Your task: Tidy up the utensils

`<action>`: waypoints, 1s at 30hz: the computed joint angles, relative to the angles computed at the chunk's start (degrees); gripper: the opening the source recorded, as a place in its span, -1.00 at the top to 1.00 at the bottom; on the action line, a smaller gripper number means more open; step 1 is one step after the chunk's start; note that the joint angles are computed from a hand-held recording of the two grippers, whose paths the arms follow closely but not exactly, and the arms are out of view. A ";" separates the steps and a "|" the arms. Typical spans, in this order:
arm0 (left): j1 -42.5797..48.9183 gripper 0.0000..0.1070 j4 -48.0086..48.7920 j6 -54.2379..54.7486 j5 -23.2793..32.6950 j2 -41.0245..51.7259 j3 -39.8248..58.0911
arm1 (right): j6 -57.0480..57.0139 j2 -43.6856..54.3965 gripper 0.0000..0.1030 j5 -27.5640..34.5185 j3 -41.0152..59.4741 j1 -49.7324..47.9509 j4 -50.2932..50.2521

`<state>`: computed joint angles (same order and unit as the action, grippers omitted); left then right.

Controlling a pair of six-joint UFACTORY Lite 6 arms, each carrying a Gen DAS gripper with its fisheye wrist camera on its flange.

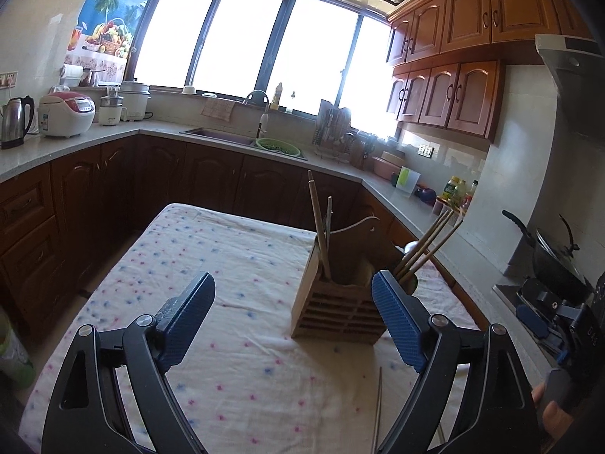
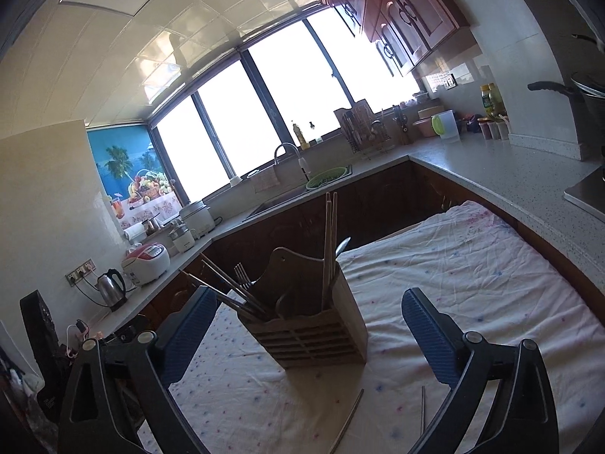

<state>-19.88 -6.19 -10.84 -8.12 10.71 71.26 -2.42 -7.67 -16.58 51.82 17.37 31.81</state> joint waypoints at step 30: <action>-14.13 -0.93 -39.26 41.75 -24.42 -24.92 -35.08 | -39.26 -15.39 -1.00 -35.82 -20.80 33.01 41.34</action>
<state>-34.01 -45.46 30.91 -32.54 -14.22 36.18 -41.68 -23.07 -52.40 31.02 50.38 73.15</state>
